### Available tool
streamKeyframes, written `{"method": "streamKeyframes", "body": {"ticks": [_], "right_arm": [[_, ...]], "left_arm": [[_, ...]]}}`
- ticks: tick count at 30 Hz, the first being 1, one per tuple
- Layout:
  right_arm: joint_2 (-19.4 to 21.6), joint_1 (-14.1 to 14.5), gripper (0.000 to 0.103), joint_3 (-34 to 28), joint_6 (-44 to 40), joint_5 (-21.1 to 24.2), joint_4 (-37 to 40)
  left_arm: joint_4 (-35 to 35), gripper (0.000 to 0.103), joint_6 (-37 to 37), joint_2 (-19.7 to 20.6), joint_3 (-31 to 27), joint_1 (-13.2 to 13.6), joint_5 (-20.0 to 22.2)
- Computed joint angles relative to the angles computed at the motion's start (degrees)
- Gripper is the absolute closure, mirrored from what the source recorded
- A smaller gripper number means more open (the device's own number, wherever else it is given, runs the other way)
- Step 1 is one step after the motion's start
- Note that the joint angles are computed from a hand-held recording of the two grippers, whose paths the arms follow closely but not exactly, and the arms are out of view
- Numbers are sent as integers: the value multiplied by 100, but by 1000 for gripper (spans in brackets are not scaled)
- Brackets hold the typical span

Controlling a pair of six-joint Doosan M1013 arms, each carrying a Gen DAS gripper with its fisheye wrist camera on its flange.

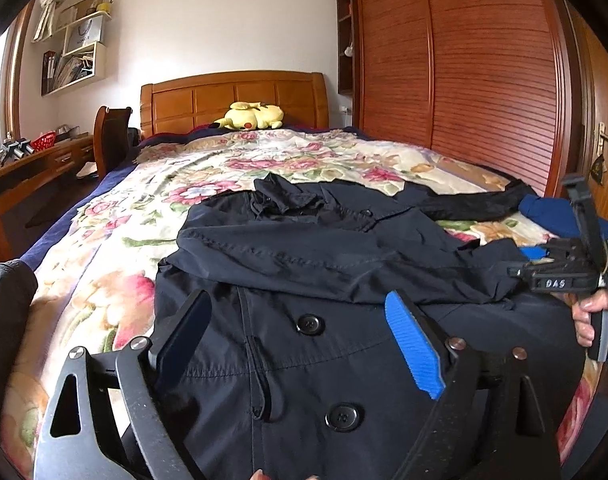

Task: Fold large clothes
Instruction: 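Move the right tool to the other sleeve and close on its cuff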

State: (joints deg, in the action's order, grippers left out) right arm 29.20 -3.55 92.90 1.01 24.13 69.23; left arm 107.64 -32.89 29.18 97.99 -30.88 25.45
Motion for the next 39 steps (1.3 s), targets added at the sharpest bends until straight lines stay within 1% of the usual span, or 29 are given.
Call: {"method": "streamKeyframes", "body": {"ticks": [1, 2, 4, 5, 7, 9, 12, 15, 18, 19, 20, 21, 22, 24, 26, 29, 32, 35, 37, 39], "right_arm": [[0, 14, 58, 0, 50, -46, -89], [9, 22, 63, -3, 59, -85, -138], [11, 44, 77, -4, 133, -190, -294], [12, 54, 89, -1, 151, -254, -343], [2, 58, 94, 22, 34, -377, -262], [-18, 41, 97, 58, -260, -344, -73], [-83, 48, 97, 181, -775, -491, 374], [-90, 15, 97, 210, -729, -358, 329], [-118, -64, 97, 247, -954, -210, 666], [-121, -106, 96, 249, -1012, -109, 763], [-125, -138, 87, 249, -1064, -96, 859], [-134, -156, 76, 265, -1148, -151, 981], [-135, -183, 72, 270, -1217, -187, 1056], [-115, -245, 57, 232, -1188, -161, 1027], [-80, -308, 51, 159, -1052, -204, 925], [6, -378, 50, -1, -886, -432, 791], [155, -479, 50, -292, -555, -433, 467], [345, -545, 50, -742, 143, -574, -245], [471, -554, 50, -1050, 643, -786, -707], [626, -561, 50, -1398, 1598, -983, -1559]], "left_arm": [[61, 11, -79, 0, -1, 4, -2], [126, 10, -160, 4, -5, 9, -8], [162, 5, -221, 13, -21, 8, 3], [176, 5, -234, 19, -28, 0, 44], [186, 2, -230, 31, -38, -33, 179], [329, 1, -366, 29, -14, -67, 324], [482, 0, -544, 23, 16, -74, 389], [473, 0, -573, 33, 12, -66, 371], [492, 0, -589, 43, 10, -69, 372], [491, 0, -581, 45, 11, -76, 385], [474, 0, -562, 48, 9, -80, 403], [420, 0, -504, 50, 0, -85, 416], [378, 0, -455, 55, -9, -87, 418], [302, 0, -388, 69, -35, -82, 389], [239, 0, -327, 85, -56, -86, 392], [196, 0, -290, 106, -81, -85, 374], [100, 0, -211, 125, -100, -87, 376], [-81, 0, -70, 160, -146, -85, 379], [-210, 0, 36, 179, -179, -85, 370], [-315, 0, 139, 201, -208, -80, 348]]}}
